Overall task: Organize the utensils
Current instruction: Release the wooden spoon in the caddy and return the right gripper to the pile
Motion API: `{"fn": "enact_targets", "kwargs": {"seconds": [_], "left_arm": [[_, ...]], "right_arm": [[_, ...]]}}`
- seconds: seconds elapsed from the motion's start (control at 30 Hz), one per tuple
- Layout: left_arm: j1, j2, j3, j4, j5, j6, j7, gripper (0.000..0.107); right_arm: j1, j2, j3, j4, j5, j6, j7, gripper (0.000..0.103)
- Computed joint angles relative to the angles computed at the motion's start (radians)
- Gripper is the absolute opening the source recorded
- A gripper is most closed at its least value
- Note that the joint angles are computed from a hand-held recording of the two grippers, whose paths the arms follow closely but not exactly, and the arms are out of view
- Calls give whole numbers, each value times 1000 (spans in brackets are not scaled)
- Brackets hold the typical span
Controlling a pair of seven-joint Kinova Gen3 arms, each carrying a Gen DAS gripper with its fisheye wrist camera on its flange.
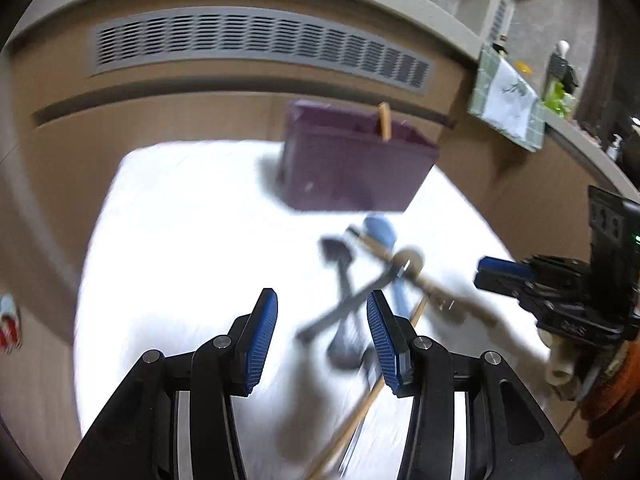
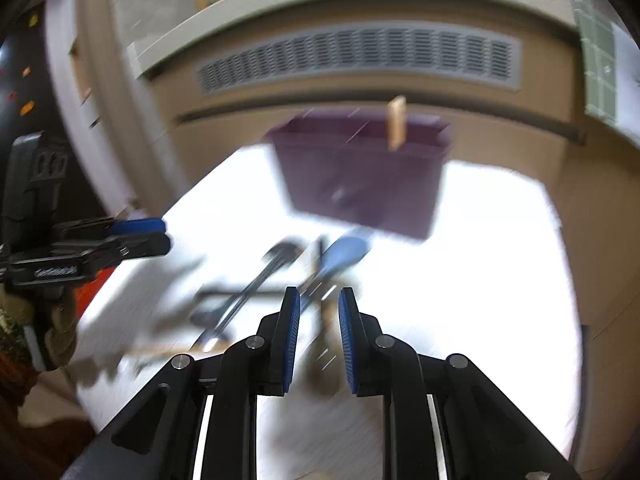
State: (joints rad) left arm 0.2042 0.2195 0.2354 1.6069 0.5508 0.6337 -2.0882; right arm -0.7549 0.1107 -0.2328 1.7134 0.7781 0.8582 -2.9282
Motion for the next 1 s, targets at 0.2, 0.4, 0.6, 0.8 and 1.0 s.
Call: {"fn": "enact_targets", "kwargs": {"seconds": [0.2,0.4,0.6,0.8,1.0], "left_arm": [[-52,-108,-29,174,116,4,-103,47],[-65,-145,-82,245,136,43,-143,47],[-57,-119,-83,234,169,82,-173,47],[-52,-104,-79,213,160,58,-151,48],[-60,-99,-76,203,154,32,-136,47]], "right_arm": [[-67,78,-21,-48,-62,-28,93,21],[-84,133,21,-88,-193,-93,179,21],[-52,147,92,-59,-303,-194,51,21],[-45,167,131,-70,-291,-231,-45,23],[-35,250,148,-194,-309,-177,10,26]]}}
